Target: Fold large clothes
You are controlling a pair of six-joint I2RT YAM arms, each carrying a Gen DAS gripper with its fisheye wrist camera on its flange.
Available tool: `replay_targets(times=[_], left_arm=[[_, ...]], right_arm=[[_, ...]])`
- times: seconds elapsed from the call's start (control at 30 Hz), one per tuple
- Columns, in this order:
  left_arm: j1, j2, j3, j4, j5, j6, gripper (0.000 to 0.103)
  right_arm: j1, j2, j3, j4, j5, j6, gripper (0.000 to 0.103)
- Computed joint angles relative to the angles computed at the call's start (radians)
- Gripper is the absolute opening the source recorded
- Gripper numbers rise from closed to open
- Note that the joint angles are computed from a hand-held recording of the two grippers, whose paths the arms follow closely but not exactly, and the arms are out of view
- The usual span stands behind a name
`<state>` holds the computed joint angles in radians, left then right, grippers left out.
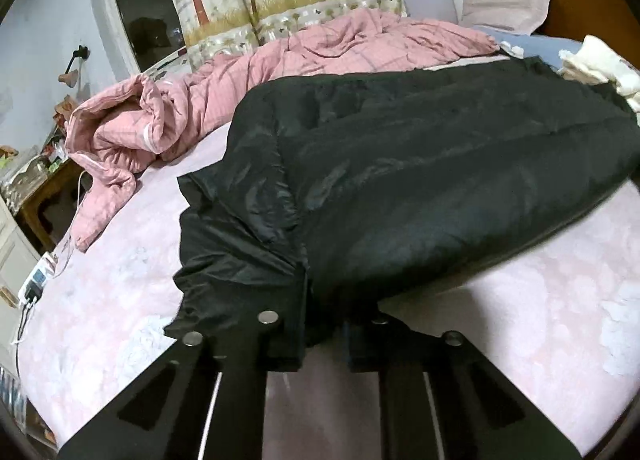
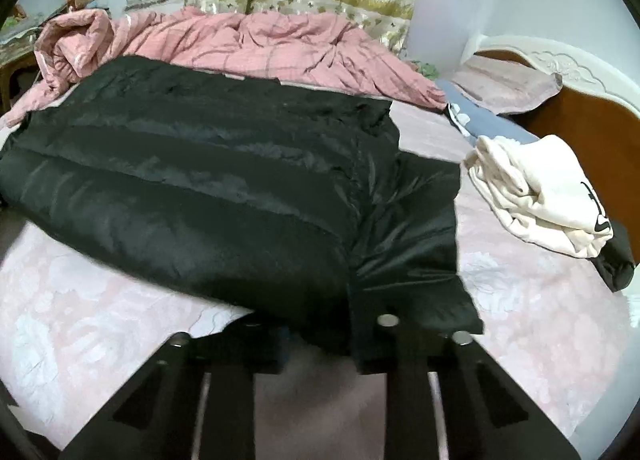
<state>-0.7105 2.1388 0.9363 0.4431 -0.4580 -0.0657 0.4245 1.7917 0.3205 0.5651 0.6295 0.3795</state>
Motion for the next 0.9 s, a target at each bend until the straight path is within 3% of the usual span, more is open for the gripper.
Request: replay_targets(times=[0.1,0.27,0.5,0.63,0.77,0.9], left_arm=[[-0.02,-0.067,-0.076,0.029,0.001,-0.018,0.012],[-0.059,-0.168,-0.203,0.042,-0.004,-0.083,0.011],[-0.116,-0.348,-0.326,-0.03,0.017,-0.164,0.012],[-0.133,-0.388,-0.323,-0.084,0.005,-0.208,0.012],[-0.085,-0.417,-0.261,-0.142,0.044,-0.2,0.013],[-0.054,-0.409,-0.13,-0.211,0.029,-0.11,0.021]], right_arm=[[0.043,-0.061,-0.034,-0.037,0.052,0.031,0.018],[0.173,-0.213,-0.115,-0.18,0.106,0.198,0.018],[0.409,-0.407,-0.158,-0.532,0.189,0.529,0.018],[0.469,-0.54,-0.154,-0.703,0.221,0.613,0.019],[0.428,-0.683,-0.13,-0.765,0.231,0.512,0.02],[0.251,-0.822,-0.105,-0.686,0.157,0.243,0.024]])
